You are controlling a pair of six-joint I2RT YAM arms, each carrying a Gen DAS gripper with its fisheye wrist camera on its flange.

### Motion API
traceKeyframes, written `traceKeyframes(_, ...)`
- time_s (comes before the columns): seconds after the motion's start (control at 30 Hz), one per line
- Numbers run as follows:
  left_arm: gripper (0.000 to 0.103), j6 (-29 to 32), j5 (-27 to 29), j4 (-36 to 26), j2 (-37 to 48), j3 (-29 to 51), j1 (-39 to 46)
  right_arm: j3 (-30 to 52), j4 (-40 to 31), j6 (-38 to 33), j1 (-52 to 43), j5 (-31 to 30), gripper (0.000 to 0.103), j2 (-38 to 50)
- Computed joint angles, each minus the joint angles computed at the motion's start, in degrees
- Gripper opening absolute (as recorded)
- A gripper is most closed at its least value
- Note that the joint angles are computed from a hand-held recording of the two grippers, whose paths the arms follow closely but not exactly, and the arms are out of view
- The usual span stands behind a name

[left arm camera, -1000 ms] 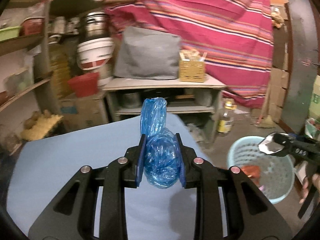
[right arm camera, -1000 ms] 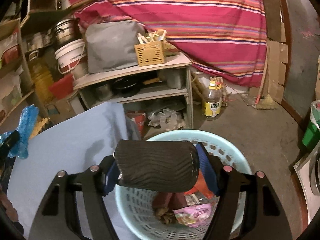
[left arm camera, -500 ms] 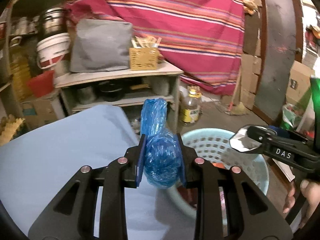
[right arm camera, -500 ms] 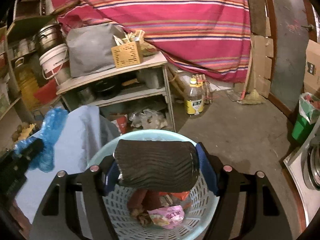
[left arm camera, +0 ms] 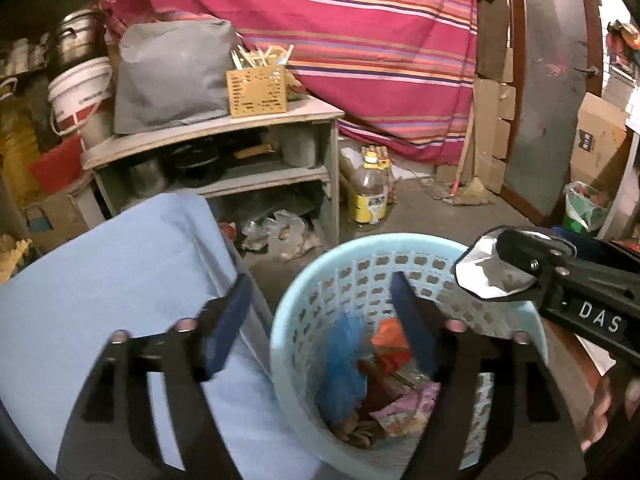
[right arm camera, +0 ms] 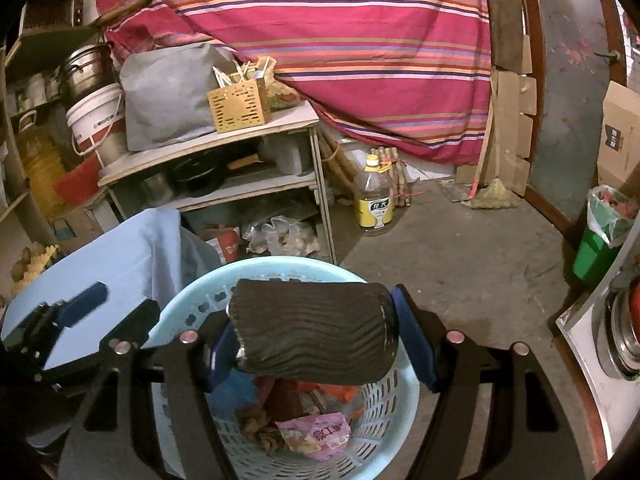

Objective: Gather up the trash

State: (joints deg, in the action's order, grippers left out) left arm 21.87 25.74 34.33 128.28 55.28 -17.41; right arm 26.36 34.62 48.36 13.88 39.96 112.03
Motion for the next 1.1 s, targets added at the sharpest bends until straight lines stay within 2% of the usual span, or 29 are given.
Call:
traceKeyframes(0.07,0.085,-0.2,-0.1,1.2,-0.5,-0.8,0.8,0.6,-0.6,-0.1,0.3,0.3,0.069,0.3)
traceKeyframes(0.27,0.095,-0.4,0.8,3.7,-3.5,-3.6,6.3,4.2,-3.1,-0.5,1.6,0.9,0.07,1.6)
traceKeyframes(0.4,0.097,0.3,4.1,3.5,-7.0,-5.7,12.3,7.0,-3.5,-1.1,2.2,0.5,0.073,3.9)
traceKeyframes(0.47,0.097,0.9,5.5,3.4,-8.4,-6.6,15.2,7.8,-3.7,-0.6,2.5,0.3,0.09,4.5)
traceKeyframes(0.6,0.098,3.3,9.3,-0.2,-10.9,-6.8,21.8,10.2,-7.4,1.1,3.7,1.0,0.09,5.2)
traceKeyframes(0.73,0.098,5.4,13.1,-1.0,-12.3,-7.8,28.3,10.7,-8.1,2.4,5.3,1.0,0.094,5.5)
traceKeyframes(0.83,0.098,7.5,15.8,-2.7,-13.3,-8.1,32.8,11.0,-11.2,4.3,9.0,3.6,0.097,4.4)
traceKeyframes(0.97,0.098,10.2,18.9,-3.8,-14.0,-8.6,38.8,10.7,-14.8,10.7,17.6,10.3,0.098,1.5)
traceKeyframes(1.1,0.098,13.2,21.9,-7.7,-13.0,-6.9,44.4,15.5,-24.6,17.2,26.5,16.2,0.098,1.3)
